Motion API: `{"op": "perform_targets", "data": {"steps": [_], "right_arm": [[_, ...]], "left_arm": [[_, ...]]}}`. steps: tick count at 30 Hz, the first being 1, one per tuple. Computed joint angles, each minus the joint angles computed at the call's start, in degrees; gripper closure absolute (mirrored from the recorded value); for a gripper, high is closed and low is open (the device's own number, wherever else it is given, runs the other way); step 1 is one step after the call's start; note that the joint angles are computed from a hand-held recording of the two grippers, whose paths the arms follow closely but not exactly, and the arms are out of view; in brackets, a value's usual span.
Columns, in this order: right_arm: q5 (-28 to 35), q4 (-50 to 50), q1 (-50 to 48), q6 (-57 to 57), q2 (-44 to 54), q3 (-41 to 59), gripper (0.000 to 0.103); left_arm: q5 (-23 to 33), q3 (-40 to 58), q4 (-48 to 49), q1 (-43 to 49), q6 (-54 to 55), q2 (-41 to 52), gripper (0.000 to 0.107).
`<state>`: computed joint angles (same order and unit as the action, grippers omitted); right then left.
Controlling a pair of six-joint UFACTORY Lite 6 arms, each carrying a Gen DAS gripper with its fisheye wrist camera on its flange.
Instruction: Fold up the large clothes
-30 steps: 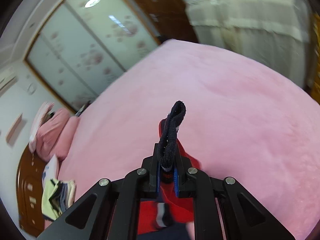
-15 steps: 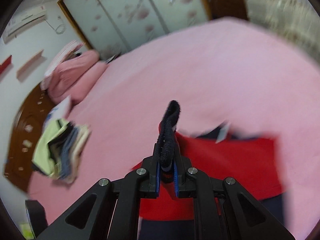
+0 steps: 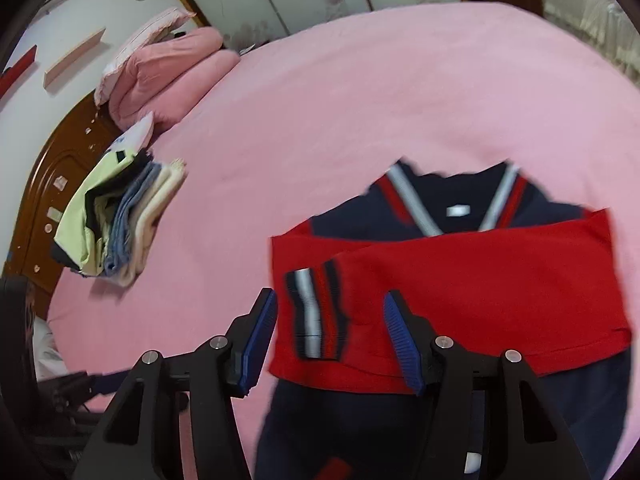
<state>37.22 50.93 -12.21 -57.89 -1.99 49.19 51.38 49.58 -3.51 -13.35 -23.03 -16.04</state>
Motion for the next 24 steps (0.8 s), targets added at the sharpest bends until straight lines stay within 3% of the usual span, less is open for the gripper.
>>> {"op": "perform_targets", "data": {"steps": [2,5,9,11,14,15,16,20,24], "right_arm": [[0.55,-1.71,-2.28,1.6,1.55,1.57,0.051],[4.41,-4.95,-5.65,7.07,9.01,9.58,0.089],[8.24,-9.45,-16.72,6.84,22.55,22.63,0.09],[11.84,-10.17,-22.08,6.21,27.29,27.42,0.09],[14.08,-11.99,-25.37,4.81,33.12,32.43,0.091],[15.26,-12.13,-26.56,2.64,35.64,34.57,0.099],[16.41,-11.97,-28.04,0.47,37.61,36.45,0.103],[16.4,-11.66,-33.92,-1.36,43.17,42.3,0.103],[7.26,-17.07,-34.7,3.28,42.18,42.46,0.103]], "left_arm": [[-2.53,2.59,-4.31,-1.29,2.34,2.85,0.043],[-6.4,6.61,-5.95,-5.46,0.24,7.9,0.056],[-10.87,16.67,-4.88,-12.08,-3.58,21.37,0.062],[-10.33,23.6,-1.34,-14.63,-6.82,30.24,0.063],[-4.49,33.21,6.13,-16.54,-12.8,42.03,0.074],[-4.03,34.57,4.67,-15.97,-11.81,44.09,0.074],[-4.42,34.82,3.23,-15.2,-11.07,44.69,0.074],[-2.48,36.78,2.55,-15.01,-10.4,45.15,0.074],[1.38,39.89,3.43,-15.07,-12.96,45.98,0.074]]}}
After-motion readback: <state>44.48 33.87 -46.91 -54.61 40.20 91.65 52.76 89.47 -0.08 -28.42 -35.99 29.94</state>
